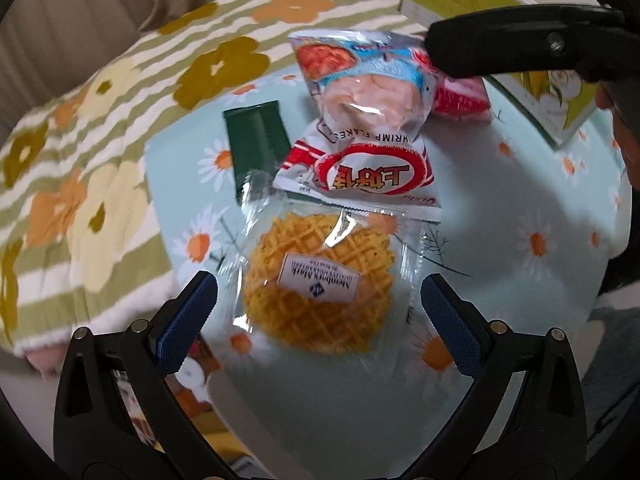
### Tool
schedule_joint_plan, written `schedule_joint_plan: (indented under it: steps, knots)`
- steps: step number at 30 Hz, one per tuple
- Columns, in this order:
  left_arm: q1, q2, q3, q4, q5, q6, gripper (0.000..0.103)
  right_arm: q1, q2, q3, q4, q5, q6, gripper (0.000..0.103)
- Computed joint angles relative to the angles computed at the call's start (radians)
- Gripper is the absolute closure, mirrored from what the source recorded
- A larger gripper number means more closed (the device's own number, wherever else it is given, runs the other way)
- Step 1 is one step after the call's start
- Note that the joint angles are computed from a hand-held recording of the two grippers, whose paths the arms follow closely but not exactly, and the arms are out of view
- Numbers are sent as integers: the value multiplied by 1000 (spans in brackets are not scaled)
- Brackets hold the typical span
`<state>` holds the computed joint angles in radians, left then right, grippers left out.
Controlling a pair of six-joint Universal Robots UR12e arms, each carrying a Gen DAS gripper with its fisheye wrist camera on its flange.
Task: Organize snacks
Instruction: 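Grasp the waffle cookie pack with the left tool while the right tool grasps the Oishi shrimp-flake bag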
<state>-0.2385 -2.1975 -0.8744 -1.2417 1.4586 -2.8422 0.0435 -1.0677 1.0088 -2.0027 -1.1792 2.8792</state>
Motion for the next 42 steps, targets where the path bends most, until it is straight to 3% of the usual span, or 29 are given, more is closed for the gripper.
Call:
schedule_joint_plan:
  steps: [11,19,25,27,28,33,39,42]
  knots:
    - [-4,-34,24,-4,-6,70,2,3,42,-24,15,22,-163,0]
    - [-8,-42,24,6,-1,113,0,-1,78,-77,123,88,-295,5]
    - [-7,-48,36,-10,-2,115,1,-8,103,-115,178,136,-319,8]
    - [-5,-49,40,-21,-13,117,8,-8,108,-125,188,140,-328,8]
    - [-3,-47,38,-20,-32,120,19,-7,109,-128,191,137,-333,9]
    - [-2,-37,30,-23,-38,90,24,0,111,-134,209,120,-382,14]
    - [-2,-27,17,-21,-38,51,27,5,104,-123,204,109,-431,34]
    - [0,-23,17,-34,-40,32,27,8,100,-120,198,98,-441,38]
